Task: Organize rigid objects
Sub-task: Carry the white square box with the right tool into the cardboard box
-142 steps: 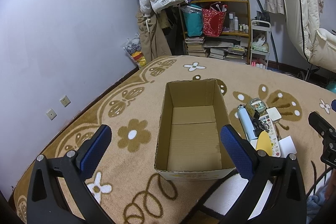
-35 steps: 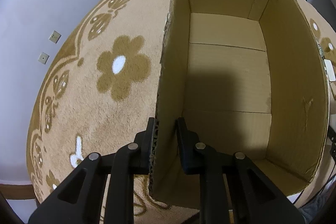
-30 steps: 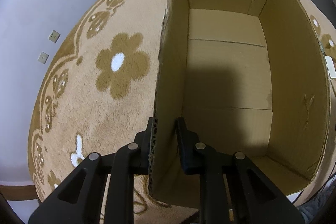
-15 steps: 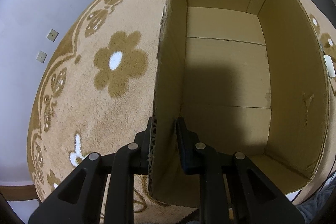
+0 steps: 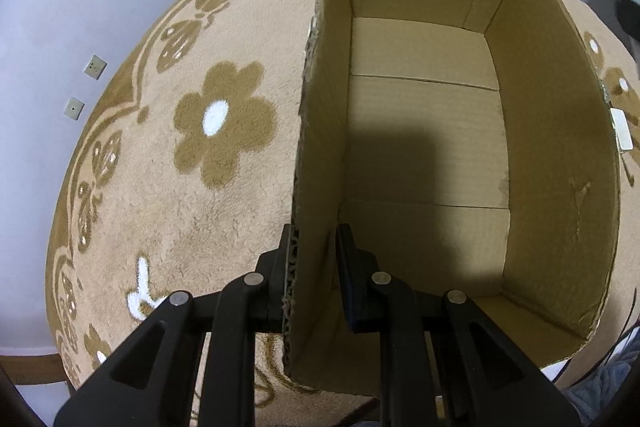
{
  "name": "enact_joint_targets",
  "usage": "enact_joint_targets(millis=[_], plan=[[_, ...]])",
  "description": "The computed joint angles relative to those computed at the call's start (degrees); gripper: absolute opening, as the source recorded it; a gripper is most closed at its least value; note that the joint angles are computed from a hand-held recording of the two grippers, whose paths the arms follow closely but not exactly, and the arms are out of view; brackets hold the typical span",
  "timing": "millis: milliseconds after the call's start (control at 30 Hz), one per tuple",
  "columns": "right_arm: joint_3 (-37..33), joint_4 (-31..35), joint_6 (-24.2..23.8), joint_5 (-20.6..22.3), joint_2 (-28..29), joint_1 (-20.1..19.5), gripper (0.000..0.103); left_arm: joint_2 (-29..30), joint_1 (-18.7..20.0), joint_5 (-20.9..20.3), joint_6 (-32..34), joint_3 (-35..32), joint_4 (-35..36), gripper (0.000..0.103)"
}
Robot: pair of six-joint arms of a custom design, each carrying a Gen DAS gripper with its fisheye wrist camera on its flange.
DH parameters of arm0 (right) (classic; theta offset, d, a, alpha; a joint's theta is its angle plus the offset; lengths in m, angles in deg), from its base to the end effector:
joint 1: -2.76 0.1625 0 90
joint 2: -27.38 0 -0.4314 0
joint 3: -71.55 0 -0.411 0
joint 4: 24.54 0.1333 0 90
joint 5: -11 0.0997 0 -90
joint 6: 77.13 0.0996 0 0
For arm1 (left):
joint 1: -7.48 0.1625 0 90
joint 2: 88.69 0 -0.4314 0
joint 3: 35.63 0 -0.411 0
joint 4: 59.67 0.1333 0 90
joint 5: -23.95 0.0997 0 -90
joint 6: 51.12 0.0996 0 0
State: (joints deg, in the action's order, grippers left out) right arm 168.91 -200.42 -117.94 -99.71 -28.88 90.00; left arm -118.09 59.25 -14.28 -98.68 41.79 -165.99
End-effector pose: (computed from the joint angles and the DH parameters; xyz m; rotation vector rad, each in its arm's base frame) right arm 0.0649 -0.6896 0.2552 0.6173 -2.3495 0.7624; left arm -0.2690 -0.6833 -0.0361 0.1185 2.1329 -0.2588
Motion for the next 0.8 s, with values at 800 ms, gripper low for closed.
enact_joint_targets(millis=[800], plan=[[1.1,17.4,0.0,13.4,-1.1,-2.6,0.056,-0.4,0.9,-1.6,-0.1,0.3,-2.5,0.016]])
